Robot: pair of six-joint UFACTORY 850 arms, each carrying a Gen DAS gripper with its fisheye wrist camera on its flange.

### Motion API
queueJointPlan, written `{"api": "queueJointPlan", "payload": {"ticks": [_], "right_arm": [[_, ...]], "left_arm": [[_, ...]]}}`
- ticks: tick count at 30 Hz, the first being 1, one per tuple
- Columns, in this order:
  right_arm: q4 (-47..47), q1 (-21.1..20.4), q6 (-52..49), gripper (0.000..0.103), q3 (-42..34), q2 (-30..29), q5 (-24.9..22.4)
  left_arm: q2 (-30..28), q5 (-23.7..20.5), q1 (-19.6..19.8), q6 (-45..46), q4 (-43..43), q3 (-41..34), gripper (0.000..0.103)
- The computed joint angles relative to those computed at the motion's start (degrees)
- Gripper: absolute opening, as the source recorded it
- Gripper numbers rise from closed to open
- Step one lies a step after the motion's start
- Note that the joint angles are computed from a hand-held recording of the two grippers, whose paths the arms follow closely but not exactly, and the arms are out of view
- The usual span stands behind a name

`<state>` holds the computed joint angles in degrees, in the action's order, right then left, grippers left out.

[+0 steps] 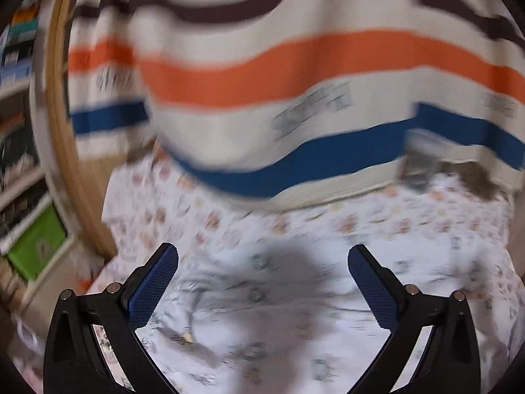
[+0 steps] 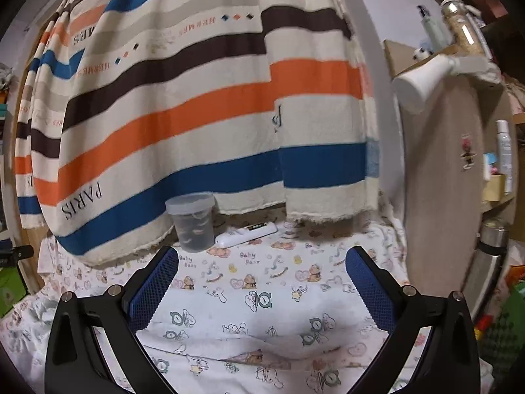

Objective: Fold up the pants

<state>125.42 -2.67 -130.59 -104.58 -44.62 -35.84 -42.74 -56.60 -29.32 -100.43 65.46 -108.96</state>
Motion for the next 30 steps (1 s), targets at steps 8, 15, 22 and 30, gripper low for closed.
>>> {"api": "queueJointPlan", "payload": {"ticks": [8,15,22,30], "right_arm": [[-14.8,1.4,15.0,0.103,-14.4,-10.1,12.6],[-20.2,2.7,16.8,0.103,-16.9,-12.5,16.0],[-9.3,4.3,-0.5,0.103,-13.0,-11.0,16.5],[-8.5,5.2,-5.4,0.103,-11.8,-10.8,16.8]], "left_arm": [[2.0,7.6,9.6,6.5,-15.8,5.9,0.099],[-3.4,14.0,16.9,28.9,-41.6,-0.3,0.083],[-10.4,8.9,21.2,34.6,-51.4,-8.0,0.083],[-12.7,11.9,23.1,40.2,-59.4,-8.8,0.004]]}}
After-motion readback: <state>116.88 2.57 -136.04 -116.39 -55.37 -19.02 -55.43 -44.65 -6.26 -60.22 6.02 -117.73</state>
